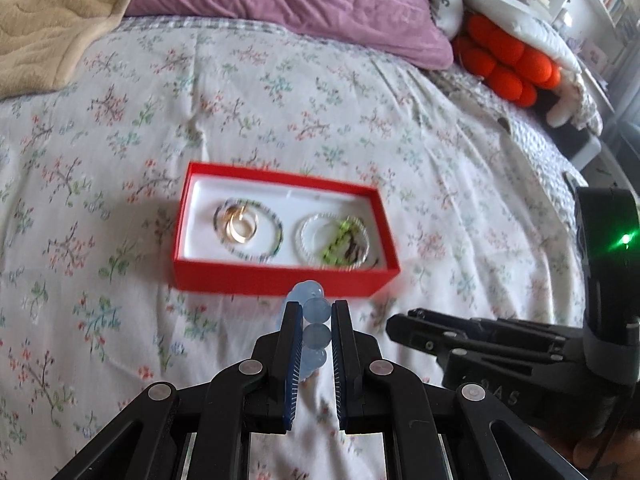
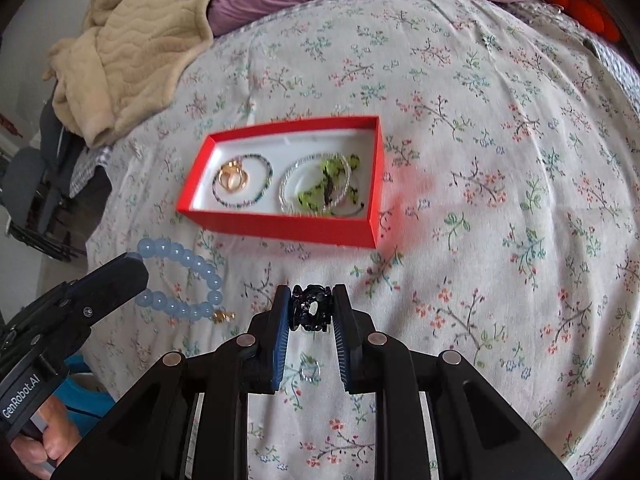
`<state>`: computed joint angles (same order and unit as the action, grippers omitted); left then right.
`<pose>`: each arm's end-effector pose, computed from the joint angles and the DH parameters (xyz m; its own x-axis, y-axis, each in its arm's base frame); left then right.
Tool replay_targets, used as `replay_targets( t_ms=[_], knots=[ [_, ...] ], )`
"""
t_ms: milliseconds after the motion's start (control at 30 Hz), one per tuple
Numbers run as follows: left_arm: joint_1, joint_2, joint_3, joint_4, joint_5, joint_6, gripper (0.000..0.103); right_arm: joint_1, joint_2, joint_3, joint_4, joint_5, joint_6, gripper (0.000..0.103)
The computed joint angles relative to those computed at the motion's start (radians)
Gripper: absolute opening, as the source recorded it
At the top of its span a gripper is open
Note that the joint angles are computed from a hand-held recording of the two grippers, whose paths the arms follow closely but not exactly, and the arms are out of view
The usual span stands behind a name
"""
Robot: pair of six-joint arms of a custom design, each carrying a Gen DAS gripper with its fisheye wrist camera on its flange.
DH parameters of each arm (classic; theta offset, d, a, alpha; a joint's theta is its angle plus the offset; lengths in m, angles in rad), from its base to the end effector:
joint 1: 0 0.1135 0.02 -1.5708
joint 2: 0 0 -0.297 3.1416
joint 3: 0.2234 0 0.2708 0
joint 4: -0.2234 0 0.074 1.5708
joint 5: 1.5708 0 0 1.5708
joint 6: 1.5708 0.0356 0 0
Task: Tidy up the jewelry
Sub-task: 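Carry the blue bracelet and black ring over the red box with both tools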
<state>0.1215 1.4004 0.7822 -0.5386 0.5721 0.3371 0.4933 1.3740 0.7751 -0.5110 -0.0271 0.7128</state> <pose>0.2618 0.0126 0.2069 -0.8198 0.1801 -0.5436 0.4084 0.8492 -0.3347 0.2308 0.1252 0.2073 -0.9133 0.2512 -0.3206 0.1498 0.9391 0.3092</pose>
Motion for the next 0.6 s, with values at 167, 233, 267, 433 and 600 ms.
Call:
replay_targets(
  t_ms=[167,233,267,433,600],
  knots=[
    [-0.037,0.057,0.059,0.031,0.004,-0.058,0.009,-0.038,0.026,0.025,0.023,-0.011,-0.035,0.022],
    [-0.049,0.094,0.089,0.048,0.007,-0.086,0.009,-0.049,0.037,0.035,0.032,-0.011,-0.051,0.022],
    [-0.052,0.108,0.099,0.054,0.008,-0.097,0.009,-0.056,0.044,0.040,0.040,-0.011,-0.059,0.022],
    [-0.069,0.197,0.162,0.093,0.031,-0.156,0.009,-0.107,0.073,0.048,0.087,-0.031,-0.089,0.022],
    [-0.078,0.256,0.197,0.136,0.056,-0.188,0.009,-0.147,0.114,0.056,0.129,-0.044,-0.108,0.022]
  ],
)
